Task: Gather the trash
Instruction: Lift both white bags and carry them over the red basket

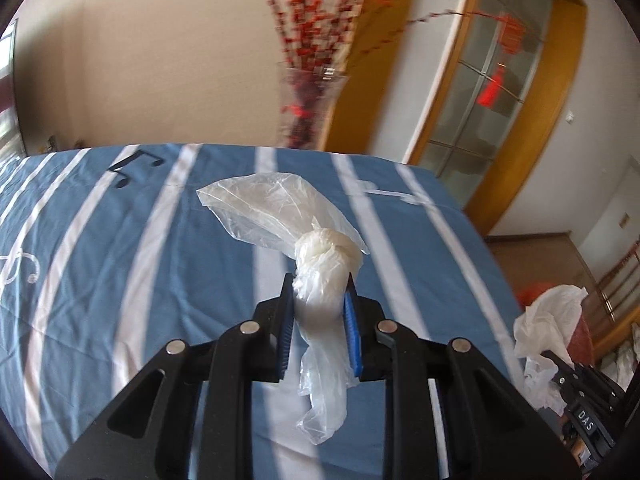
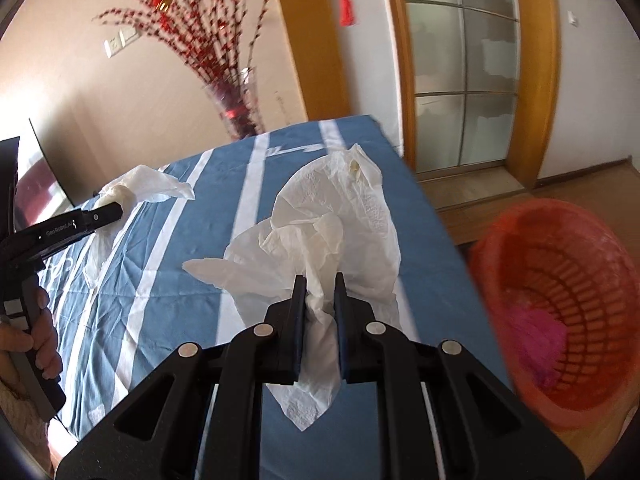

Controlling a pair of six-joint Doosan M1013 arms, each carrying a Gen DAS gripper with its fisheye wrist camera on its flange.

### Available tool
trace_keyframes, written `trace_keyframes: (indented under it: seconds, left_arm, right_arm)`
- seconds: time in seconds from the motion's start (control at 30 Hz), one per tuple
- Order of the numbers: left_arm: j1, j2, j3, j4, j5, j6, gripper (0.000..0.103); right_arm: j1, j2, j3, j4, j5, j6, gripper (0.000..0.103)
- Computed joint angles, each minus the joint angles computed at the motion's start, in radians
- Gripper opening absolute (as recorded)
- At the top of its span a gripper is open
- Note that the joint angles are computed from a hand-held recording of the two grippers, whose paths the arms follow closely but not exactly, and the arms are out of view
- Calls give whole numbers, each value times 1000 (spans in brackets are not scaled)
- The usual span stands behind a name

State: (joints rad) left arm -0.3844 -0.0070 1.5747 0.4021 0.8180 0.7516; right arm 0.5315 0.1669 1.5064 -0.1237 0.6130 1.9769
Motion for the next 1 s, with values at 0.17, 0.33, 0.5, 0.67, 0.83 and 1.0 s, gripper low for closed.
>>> trace_keyframes:
  seconds: [0.17,0.33,0.5,0.67,0.83,1.0]
  left_arm:
    - [-54,8,-10,-18,-12,19,23]
    - [-101,21,-24,-42,-21,44,23]
    - [-138,37,-39,-60,-26,64,23]
    - [-168,59,-61,-86,-26,94,23]
    - [-199,84,-86,-103,-22,121,23]
    - [-223,113,-114,-133,-17,156,23]
  right_arm:
    - [-16,-51,55,-67,-33,81,14]
    - [-35,-89,95,-106,-51,137,14]
    - [-57,-117,128,-125,-65,178,14]
    - [-79,-140,160,-138,-77,215,14]
    - [-109,-160,191,-146,-87,254,14]
    - [-140,-176,215,-151,-92,288,14]
